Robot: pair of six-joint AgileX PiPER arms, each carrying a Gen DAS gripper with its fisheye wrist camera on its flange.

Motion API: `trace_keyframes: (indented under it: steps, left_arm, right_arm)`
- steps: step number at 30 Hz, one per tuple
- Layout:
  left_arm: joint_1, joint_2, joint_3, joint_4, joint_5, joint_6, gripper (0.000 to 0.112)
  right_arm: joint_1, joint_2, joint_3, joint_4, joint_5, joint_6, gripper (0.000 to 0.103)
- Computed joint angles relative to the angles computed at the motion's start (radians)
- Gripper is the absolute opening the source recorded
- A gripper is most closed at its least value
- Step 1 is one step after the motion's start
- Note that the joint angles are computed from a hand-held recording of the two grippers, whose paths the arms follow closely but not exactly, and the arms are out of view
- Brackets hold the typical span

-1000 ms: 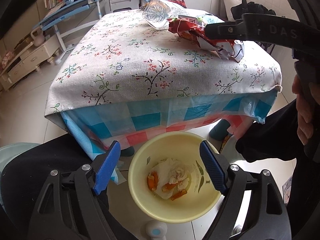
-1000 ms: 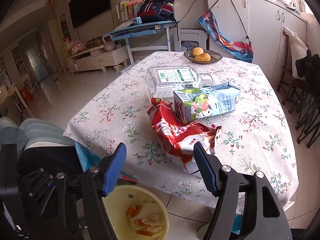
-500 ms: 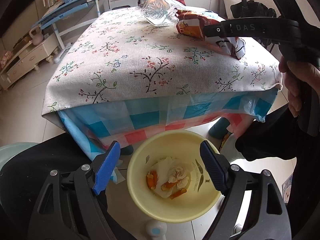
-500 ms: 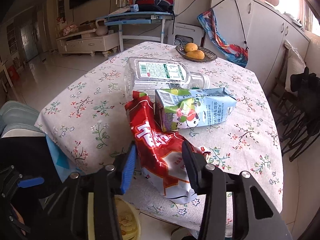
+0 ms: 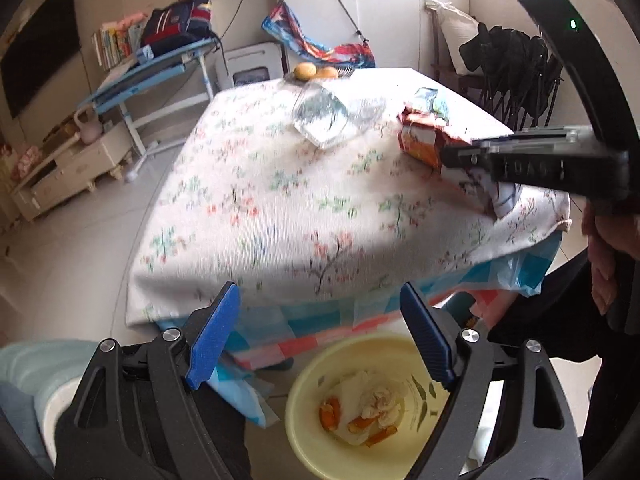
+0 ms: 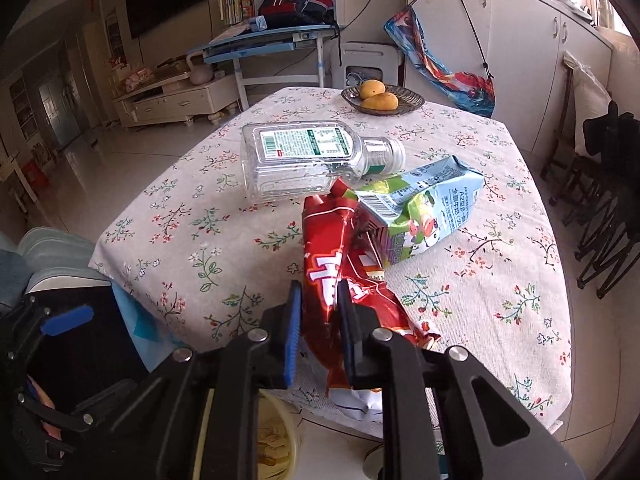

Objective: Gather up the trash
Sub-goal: 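Reach the right tool to the red snack bag and grasp it, then grasp the clear plastic bottle with the left tool while the right tool lifts the red bag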

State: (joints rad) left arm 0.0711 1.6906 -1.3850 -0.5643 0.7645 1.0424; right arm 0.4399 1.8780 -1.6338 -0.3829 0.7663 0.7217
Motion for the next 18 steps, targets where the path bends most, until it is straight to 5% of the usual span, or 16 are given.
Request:
trace_keyframes:
  steps: [7,18]
  left_arm:
    - [-0.181,0.158,-0.331,0.19,-0.031,-0.152,0.079]
    - [-0.349,0.587,-1.043,0.481,0.252,-0.301,0.079]
  right_arm:
    - [0.0,0.007,0.002,-0.02,0.017,0.009,0.026]
    - [-0.063,-0.062,0.099,0.106,-0.078,-0.017,0.022]
